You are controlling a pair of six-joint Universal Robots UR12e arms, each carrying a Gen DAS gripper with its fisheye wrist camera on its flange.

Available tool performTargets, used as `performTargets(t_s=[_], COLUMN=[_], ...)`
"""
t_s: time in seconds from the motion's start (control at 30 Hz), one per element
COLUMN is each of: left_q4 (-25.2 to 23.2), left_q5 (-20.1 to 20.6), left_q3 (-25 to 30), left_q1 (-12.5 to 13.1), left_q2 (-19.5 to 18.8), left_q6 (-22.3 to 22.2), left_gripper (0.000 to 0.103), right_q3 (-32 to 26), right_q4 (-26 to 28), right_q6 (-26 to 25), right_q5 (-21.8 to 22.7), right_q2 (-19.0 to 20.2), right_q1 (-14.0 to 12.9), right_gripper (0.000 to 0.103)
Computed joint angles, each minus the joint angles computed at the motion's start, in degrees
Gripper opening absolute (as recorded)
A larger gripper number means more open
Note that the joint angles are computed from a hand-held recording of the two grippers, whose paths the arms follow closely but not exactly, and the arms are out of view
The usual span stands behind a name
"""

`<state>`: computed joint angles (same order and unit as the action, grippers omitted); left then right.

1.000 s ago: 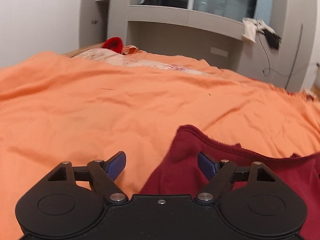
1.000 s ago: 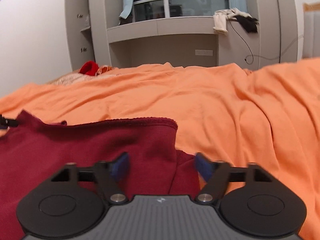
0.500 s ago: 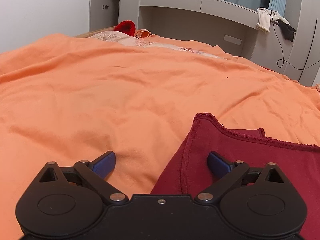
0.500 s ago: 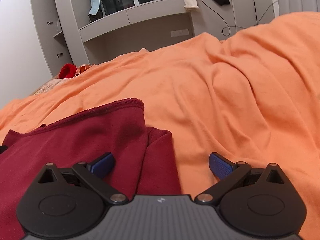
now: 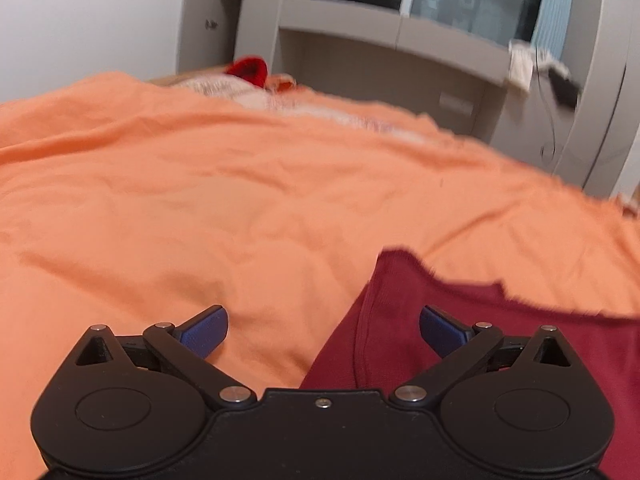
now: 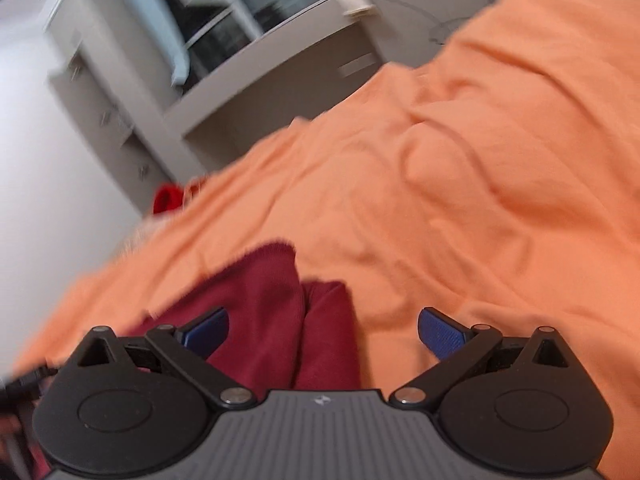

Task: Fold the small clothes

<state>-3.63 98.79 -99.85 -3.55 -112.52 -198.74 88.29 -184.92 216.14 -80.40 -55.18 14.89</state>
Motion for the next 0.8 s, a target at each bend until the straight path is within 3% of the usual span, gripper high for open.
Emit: performTargets(t_s=[0.13, 0.3, 0.4, 0.63, 0.8], left_q4=[5.74, 11.79, 12.45, 16.32, 15.32], left_q5=[-0.25, -1.11, 1.57, 1.33, -1.17], left_q3=[-3.11, -8.20, -11.00, -17.40, -19.92], left_q1=[-0.11, -0.10, -0.99, -1.78, -1.52], left_q2=[2.48, 5.87, 7.58, 10.98, 12.44], left_q6=[-1.99, -5.77, -6.30, -9.47, -11.79], left_gripper=[0.102, 0.102, 0.102, 0.102, 0.102], right_q3=[2.27, 4.67, 5.82, 5.59, 4.22], right_q4=[-2.63, -7.34, -12.37, -15.09, -11.20], right_q6=[4.83, 4.97, 3.71, -6.75, -17.22], right_q5=[0.33, -4.16, -6.40, -11.55, -19.81], right_q2=[-1.91, -3.66, -3.78, -3.24, -2.37], right_q1=[-0.28, 1.13, 2.49, 7.10, 11.14], right_gripper=[0.103, 0.103, 0.103, 0.103, 0.103])
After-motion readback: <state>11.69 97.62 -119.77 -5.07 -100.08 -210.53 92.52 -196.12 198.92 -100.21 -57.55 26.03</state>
